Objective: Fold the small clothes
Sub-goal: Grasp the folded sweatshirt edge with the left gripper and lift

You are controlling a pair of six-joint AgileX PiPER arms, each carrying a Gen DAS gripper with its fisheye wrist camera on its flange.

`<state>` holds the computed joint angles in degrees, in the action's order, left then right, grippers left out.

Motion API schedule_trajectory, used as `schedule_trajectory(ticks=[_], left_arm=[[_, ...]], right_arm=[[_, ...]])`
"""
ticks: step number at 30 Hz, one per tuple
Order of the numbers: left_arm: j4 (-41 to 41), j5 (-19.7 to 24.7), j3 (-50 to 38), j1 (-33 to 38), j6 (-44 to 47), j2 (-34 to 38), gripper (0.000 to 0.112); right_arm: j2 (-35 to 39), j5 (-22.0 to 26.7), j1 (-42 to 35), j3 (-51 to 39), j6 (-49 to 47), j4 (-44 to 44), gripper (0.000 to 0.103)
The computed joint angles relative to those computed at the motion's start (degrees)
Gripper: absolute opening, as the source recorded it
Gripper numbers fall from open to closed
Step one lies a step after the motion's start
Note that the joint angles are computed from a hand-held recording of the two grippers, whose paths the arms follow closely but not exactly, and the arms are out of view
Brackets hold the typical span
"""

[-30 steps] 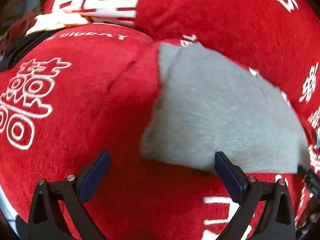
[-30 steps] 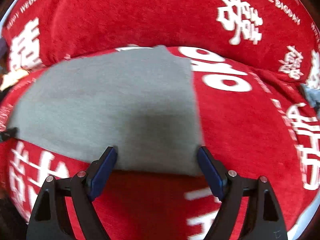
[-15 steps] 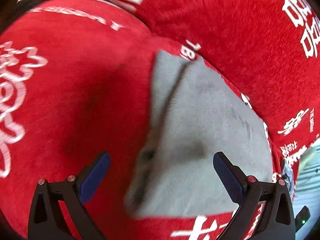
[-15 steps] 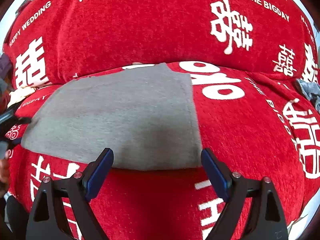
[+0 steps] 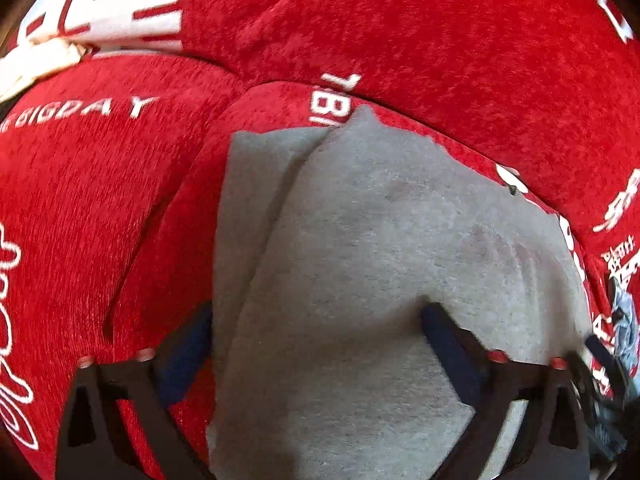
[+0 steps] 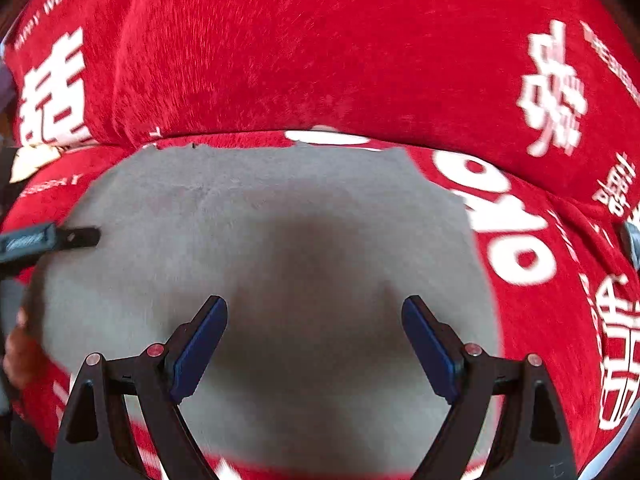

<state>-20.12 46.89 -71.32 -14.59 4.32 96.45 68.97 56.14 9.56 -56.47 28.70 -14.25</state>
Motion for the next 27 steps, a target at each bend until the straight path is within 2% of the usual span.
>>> schedule_trajectory(ticks=[2,3,5,7,10,16,20,23,27], left_arm=[[-1.22,-0.01,0.46,-0.48,2.13,-1.05,0.070],[-1.65,0.42,-0.14,-0.59,2.51,-0.78,0.067],[-3.55,2.28,-1.37,-0.05,3.49,-0.32,0.044],[-6.47,5.22,-3.01,1.06,4.47,0.31,0.034],[-3.23,5.62,-4.17,-0.53,0.65,0.24,0.033],[2.76,6.06,-5.27,-3.46,-6.35,-0.76,0.030],[7.84,7.83,-6.82,-5.89,-11.03,-1.71,0.030],[13.51,8.94,-8.33,-9.04,-15.86,-1.83,0.030],[18.81,11.12,-10.11,-12.17,-20.98,-2.02,0.030]], right_arm=[[4.94,-1.24,0.61,-2.19,-0.40,0.74,0.091],[6.75,-1.28,1.25,-2.77,-0.25,0.28,0.091],[8.00,-3.29,4.41,-1.44,5.10,-5.31,0.098],[7.88,-4.43,3.89,-0.46,5.95,-5.71,0.102],[7.82,-4.65,1.65,-0.79,2.34,-2.41,0.102],[7.82,-6.36,2.66,0.30,4.30,-5.00,0.102],[7.55,-1.33,-1.06,-3.46,-1.46,1.64,0.102],[5.83,-3.90,0.00,0.15,-0.47,-1.09,0.102],[5.07,-0.16,-3.37,-2.60,-5.79,4.84,0.102]])
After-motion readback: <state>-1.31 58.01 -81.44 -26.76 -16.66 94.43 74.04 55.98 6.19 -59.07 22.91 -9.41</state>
